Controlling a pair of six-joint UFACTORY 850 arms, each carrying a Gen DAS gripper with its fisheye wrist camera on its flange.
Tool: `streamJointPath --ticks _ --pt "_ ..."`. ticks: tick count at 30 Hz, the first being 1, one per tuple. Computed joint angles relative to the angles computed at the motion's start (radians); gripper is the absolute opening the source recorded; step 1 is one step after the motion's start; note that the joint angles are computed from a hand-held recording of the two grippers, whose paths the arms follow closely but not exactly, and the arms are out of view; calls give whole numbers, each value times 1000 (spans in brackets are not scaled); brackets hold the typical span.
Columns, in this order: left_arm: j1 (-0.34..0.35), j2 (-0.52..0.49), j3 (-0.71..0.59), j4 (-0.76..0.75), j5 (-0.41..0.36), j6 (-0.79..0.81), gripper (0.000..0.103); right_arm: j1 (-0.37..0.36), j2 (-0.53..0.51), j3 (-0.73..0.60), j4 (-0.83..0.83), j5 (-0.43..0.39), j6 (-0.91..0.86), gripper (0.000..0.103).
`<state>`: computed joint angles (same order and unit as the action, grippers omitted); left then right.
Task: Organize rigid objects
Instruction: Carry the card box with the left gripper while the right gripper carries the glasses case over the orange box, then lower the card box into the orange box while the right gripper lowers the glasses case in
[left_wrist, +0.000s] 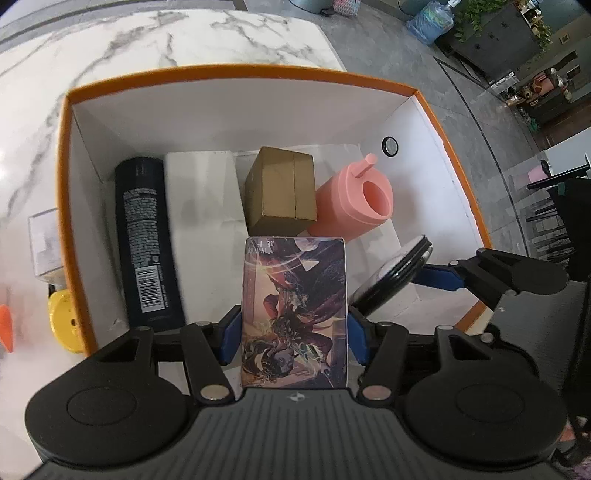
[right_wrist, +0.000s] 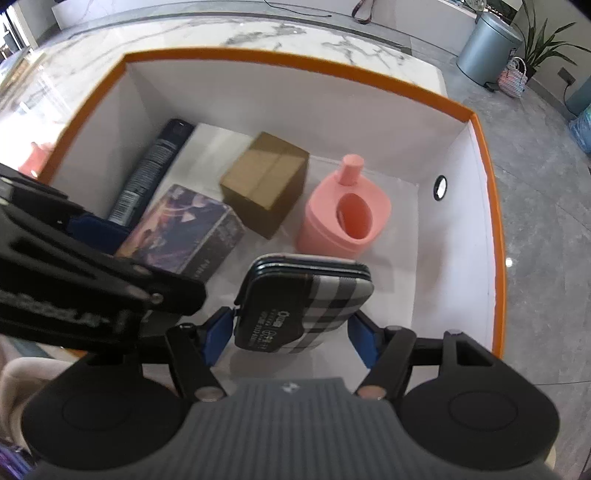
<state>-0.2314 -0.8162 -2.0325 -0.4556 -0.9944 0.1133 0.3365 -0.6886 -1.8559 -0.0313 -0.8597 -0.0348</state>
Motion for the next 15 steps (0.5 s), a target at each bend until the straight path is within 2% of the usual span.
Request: streamJointPath --ticks 2,15 --pt "0 -8 -11 5 -9 -9 65 -7 -4 4 19 21 -9 68" --pt "-6 -54 -68 17 -33 -54 65 -18 -65 -67 26 -23 -24 67"
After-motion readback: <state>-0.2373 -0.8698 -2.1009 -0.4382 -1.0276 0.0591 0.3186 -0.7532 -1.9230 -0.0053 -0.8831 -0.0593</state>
